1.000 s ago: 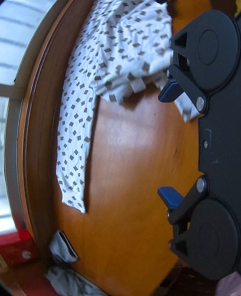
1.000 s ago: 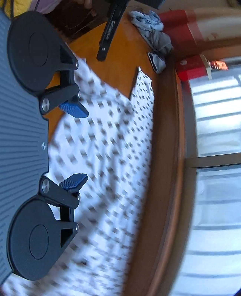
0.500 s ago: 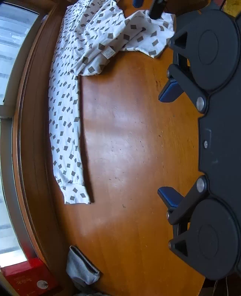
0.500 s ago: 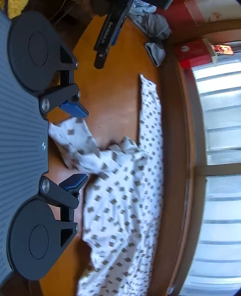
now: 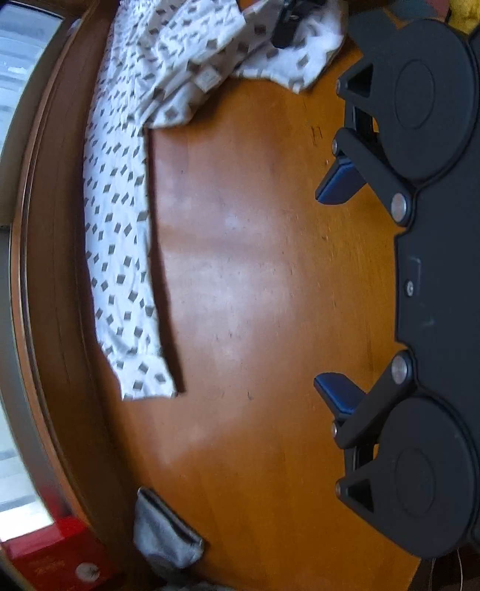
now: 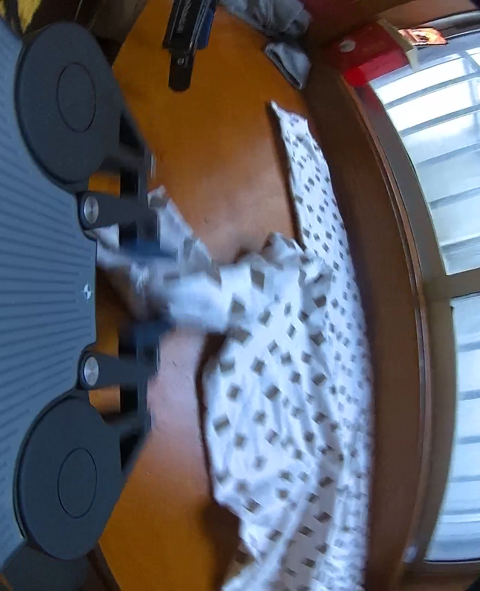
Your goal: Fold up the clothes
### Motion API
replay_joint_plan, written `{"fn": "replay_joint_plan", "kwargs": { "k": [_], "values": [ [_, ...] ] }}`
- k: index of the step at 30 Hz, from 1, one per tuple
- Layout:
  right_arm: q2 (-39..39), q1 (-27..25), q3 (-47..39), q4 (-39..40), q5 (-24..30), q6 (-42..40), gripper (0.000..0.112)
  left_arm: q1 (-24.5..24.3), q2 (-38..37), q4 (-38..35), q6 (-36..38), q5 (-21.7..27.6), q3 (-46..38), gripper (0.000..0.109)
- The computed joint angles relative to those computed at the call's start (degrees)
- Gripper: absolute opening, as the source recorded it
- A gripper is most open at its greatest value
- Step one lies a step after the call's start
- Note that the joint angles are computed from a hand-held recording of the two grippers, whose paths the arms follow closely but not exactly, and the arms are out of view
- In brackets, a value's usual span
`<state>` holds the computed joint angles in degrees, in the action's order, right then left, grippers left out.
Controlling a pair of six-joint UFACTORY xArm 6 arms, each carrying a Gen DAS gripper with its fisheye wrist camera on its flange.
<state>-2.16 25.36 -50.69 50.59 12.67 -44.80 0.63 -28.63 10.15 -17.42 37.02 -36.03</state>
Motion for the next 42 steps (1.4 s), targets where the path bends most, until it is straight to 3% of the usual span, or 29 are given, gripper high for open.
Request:
{"fn": "replay_joint_plan", "kwargs": {
  "k": [5, 9, 12, 15, 17, 21, 26, 29, 33, 35, 38, 40, 42],
  "values": [
    [-5.5, -2.2, -3.5, 0.2, 10.6, -1.3, 0.007, 2.1, 1.5, -9.7, 14.0, -3.0, -0.1, 0.098],
    [-6.3, -1.2, -11.3, -7.5, 20.0, -0.5, 0.007, 4.7, 1.6, -17.6, 22.9, -3.8, 0.3, 0.098],
    [0.3, 0.8, -22.0, -10.0, 29.1, -1.4, 0.007, 7.3, 0.3, -21.0, 26.5, -3.8, 1.7, 0.098],
    [12.4, 4.5, -36.0, -11.7, 36.5, 0.9, 0.02, 10.3, -0.9, -22.8, 28.9, -3.1, 2.9, 0.098],
    [20.2, 8.2, -43.0, -13.3, 32.7, 3.1, 0.047, 12.3, -1.5, -23.3, 29.7, -2.7, 3.6, 0.098],
    [28.5, 12.9, -48.4, -27.3, 17.4, 18.3, 0.05, 15.5, -2.5, -23.1, 29.8, -2.3, 4.4, 0.098],
    [19.5, 11.3, -34.2, -14.5, 10.0, 4.7, 0.072, 17.2, -2.9, -23.0, 29.8, -3.6, 4.8, 0.098],
    [15.9, 11.2, -25.4, -21.6, 5.3, 3.8, 0.072, 17.5, -1.6, -22.8, 30.1, -3.7, 3.5, 0.098],
    [18.1, 12.3, -23.1, -31.0, 0.9, 8.1, 0.068, 17.2, -1.2, -21.9, 31.1, -4.1, 2.7, 0.098],
    [19.6, 13.2, -23.8, -28.1, -0.6, 5.8, 0.066, 16.9, -0.8, -21.8, 31.4, -4.6, 2.2, 0.098],
    [22.8, 14.4, -28.0, -17.4, 0.4, -3.2, 0.06, 16.6, -0.3, -20.9, 30.7, -5.0, 2.0, 0.098],
    [26.0, 15.0, -31.6, -18.9, 0.6, -3.0, 0.052, 16.7, -0.5, -20.0, 29.8, -5.0, 2.1, 0.098],
    [29.0, 14.9, -35.0, -27.6, 1.4, 3.6, 0.044, 17.2, -0.8, -19.7, 29.2, -4.7, 2.4, 0.098]
  ]
}}
